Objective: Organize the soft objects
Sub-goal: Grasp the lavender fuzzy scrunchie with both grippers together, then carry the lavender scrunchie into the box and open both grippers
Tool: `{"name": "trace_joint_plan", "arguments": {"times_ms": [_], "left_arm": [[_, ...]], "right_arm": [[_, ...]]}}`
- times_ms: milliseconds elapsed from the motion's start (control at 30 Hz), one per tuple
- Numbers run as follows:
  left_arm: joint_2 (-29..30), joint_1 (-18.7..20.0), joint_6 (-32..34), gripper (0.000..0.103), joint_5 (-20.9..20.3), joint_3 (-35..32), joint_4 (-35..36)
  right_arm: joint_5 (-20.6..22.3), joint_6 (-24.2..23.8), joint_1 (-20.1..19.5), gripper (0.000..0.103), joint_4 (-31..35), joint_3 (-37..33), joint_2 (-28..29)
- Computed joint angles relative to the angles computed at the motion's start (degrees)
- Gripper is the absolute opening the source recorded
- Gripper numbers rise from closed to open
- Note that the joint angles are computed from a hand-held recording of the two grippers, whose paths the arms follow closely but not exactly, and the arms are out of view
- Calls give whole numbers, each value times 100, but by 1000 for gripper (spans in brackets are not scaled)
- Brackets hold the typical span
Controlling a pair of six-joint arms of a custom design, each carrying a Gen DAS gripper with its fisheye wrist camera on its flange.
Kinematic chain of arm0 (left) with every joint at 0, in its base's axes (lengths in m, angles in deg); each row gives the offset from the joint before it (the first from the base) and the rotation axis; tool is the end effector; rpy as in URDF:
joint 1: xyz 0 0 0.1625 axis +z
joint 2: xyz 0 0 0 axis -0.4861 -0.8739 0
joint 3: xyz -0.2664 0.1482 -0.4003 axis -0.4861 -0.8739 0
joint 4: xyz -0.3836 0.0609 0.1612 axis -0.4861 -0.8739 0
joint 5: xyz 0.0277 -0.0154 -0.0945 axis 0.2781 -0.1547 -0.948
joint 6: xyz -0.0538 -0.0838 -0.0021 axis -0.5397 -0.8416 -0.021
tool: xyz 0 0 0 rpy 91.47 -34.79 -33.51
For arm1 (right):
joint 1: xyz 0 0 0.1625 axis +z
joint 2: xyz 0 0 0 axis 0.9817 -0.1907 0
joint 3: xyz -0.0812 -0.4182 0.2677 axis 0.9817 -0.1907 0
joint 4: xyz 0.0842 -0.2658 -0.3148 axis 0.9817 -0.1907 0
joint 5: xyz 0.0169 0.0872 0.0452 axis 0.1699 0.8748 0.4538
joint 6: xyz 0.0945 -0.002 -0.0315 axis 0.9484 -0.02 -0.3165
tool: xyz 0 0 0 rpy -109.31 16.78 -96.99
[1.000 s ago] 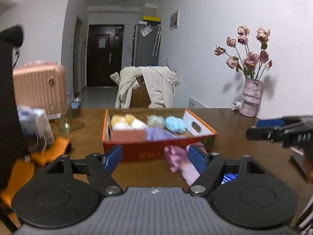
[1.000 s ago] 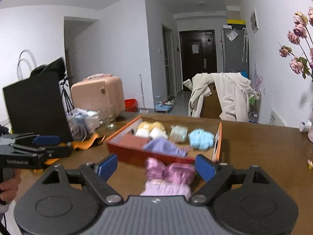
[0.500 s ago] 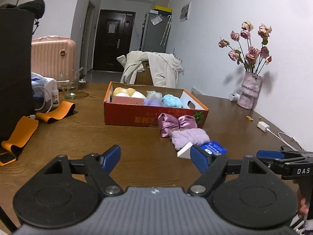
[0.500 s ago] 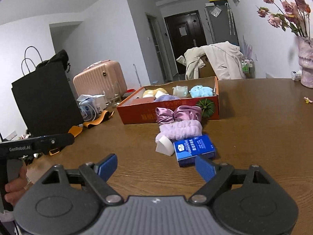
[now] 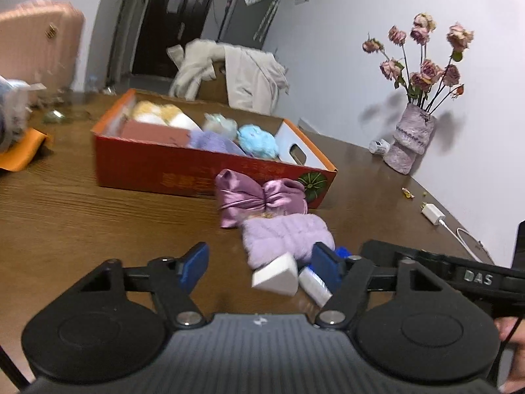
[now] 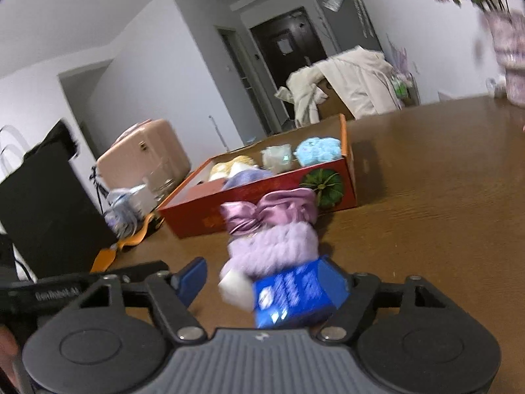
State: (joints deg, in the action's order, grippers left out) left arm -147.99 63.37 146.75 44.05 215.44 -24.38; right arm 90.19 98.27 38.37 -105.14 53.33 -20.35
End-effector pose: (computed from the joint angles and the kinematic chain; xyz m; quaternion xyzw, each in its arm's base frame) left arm -0.0442 -0.2723 0.2760 0.2169 0.8826 -0.3909 0.1454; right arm 0.2413 -0.2536 0.0280 0.1671 -0.8951 0.4049 0.0833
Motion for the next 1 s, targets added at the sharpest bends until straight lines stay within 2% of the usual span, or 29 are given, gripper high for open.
{"name": "trace_joint_plan", "arguments": {"times_ms": [33, 100, 133, 200, 333, 400, 500, 600, 700, 867, 1000], "left_arm": [[202, 420, 360, 63, 297, -159, -255], [550, 980, 726, 59, 691, -399, -510], [695, 1204, 799, 59, 868, -504, -579], [880, 1575, 921, 57, 1229, -666, -672], [1156, 2108, 1032, 51, 1755, -936, -646], [1235, 2325, 1014, 38, 2036, -1040, -596], [1222, 2395, 960, 32, 2182, -1079, -596], [1066, 2162, 978, 31, 2116, -1000, -620], [791, 1731, 843, 31, 1901, -863, -566], [171, 740, 314, 31, 1394, -576, -137], [-322, -391, -656, 31, 836, -147, 499]], "right_arm": [[-124, -20, -177, 64, 52, -86, 27], [-287, -99, -407, 59, 92, -232, 117], [-357, -118, -522, 58, 133, -317, 181], [-481, -131, -722, 49, 284, -491, 304], [-715, -130, -1004, 40, 456, -695, 500], [-878, -159, -1105, 37, 502, -723, 541], [-963, -131, -1150, 33, 477, -695, 534], [-943, -165, -1067, 32, 312, -578, 431], [-850, -160, -862, 32, 78, -414, 284], [-562, -73, -286, 33, -242, -82, -39], [-224, 203, 247, 32, -417, 199, -146]]}}
